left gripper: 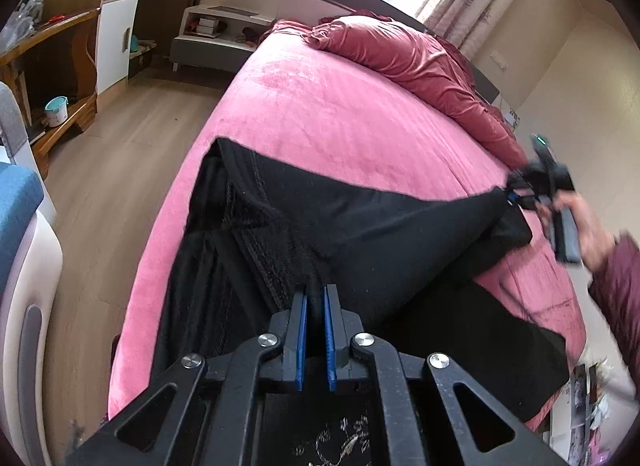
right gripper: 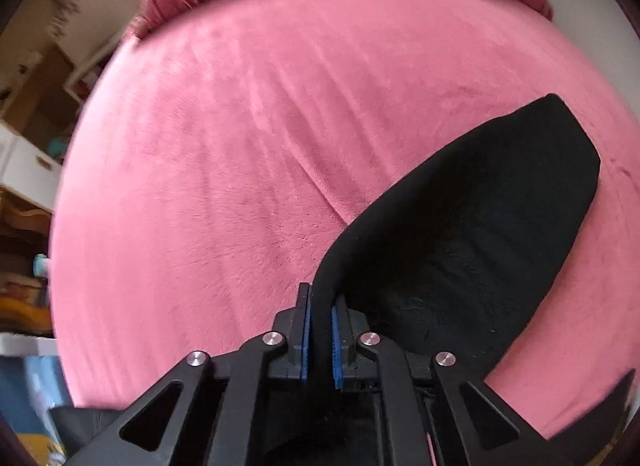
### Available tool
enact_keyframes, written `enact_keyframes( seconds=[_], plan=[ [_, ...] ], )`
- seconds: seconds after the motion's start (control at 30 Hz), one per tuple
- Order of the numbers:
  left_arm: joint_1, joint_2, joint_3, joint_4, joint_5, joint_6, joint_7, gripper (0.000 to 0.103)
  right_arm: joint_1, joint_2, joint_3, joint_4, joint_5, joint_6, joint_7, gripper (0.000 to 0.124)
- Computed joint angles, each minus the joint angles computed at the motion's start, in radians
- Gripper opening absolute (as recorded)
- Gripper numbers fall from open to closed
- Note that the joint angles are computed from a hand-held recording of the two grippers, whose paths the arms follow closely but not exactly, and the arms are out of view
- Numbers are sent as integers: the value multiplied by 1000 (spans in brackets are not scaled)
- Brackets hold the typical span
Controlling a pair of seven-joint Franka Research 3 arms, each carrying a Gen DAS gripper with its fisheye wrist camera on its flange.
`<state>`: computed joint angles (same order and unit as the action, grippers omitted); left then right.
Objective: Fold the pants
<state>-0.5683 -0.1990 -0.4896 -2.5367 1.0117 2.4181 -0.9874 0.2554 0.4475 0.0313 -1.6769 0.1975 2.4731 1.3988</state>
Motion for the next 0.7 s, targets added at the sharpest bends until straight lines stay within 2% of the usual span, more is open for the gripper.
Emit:
enact_keyframes(
  seconds=[0.1, 0.17, 0.23, 0.33, 0.47, 0.6, 0.67, 0.7],
  plan=[
    [7, -53, 7, -24, -18, -12, 4, 7, -132, -116, 90, -142, 261, 64, -223, 7],
    [15, -106, 3, -48, -24, -28, -7, 7, -201, -202, 118, -233, 460, 61, -404, 7],
    [22, -161, -3, -71, -36, -44, -7, 7, -262, -293, 118, -321, 668, -6, -593, 7],
    [30, -227, -19, -99, -67, -67, 3, 8, -294, -422, 60, -455, 828, -132, -783, 7],
    [28, -261, -47, -125, -109, -60, -7, 8, -305, -606, -51, -660, 853, -286, -929, 7],
    [14, -228, -74, -141, -156, -18, -58, 9, -290, -683, -125, -799, 778, -308, -976, 7],
    [3, -212, -89, -156, -180, 6, -114, 10, -281, -694, -141, -850, 752, -283, -984, 7],
    [0, -209, -103, -167, -180, 25, -166, 13, -276, -688, -146, -863, 745, -273, -984, 7]
  ],
)
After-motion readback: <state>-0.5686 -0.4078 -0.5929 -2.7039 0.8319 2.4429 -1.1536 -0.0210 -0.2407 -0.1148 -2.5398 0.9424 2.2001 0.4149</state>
